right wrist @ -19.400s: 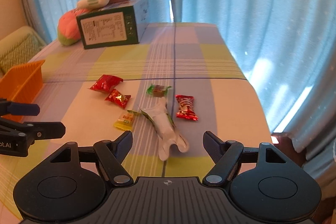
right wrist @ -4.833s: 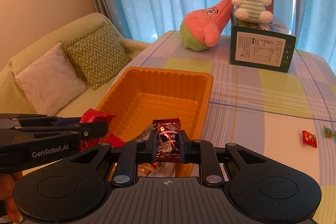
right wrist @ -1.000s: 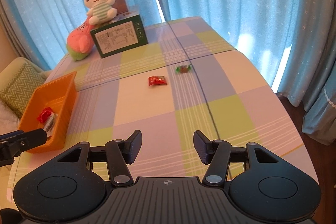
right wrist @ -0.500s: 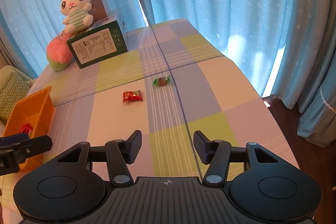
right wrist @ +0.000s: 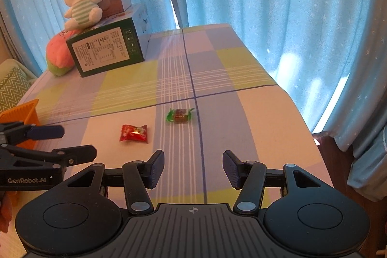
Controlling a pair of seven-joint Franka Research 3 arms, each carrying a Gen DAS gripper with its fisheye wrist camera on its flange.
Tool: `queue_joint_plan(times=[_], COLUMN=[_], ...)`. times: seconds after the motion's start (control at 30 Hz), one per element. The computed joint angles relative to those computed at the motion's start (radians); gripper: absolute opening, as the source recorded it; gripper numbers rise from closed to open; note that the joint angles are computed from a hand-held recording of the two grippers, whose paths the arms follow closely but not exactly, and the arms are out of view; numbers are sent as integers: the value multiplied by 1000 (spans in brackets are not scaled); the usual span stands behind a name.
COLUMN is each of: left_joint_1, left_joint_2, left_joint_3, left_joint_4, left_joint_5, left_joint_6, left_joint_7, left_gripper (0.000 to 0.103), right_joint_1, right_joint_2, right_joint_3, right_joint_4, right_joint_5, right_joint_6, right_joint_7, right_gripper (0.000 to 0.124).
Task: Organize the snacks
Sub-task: 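Move both grippers toward the red packet and green-wrapped candy, then grasp the red packet with the left gripper while the right grasps the green-wrapped candy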
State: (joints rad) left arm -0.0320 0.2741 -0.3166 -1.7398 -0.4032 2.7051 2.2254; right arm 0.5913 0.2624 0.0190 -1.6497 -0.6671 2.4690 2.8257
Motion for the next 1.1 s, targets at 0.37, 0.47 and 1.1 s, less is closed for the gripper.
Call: queue_joint_plan(times=[0.37,0.47,1.1], left_joint_1=[-64,-54,-17], left_joint_2=[192,229,212], left_joint_3=[20,1,-12], left_joint_4=[170,216,240], left_joint_5=[311,329,179], left_joint_6=[-6,-16,-90], left_joint_7=[-32,-23,-226], left_gripper=[70,69,29], right_joint_1=[-12,-7,-5], right_joint_2=[89,97,246], right_joint_3=[-37,-49,-95], right_joint_4=[43,46,214], right_joint_5=[90,94,177], right_joint_6=[61,66,124], right_joint_7=[-91,-95,-235], right_gripper=[55,55,54])
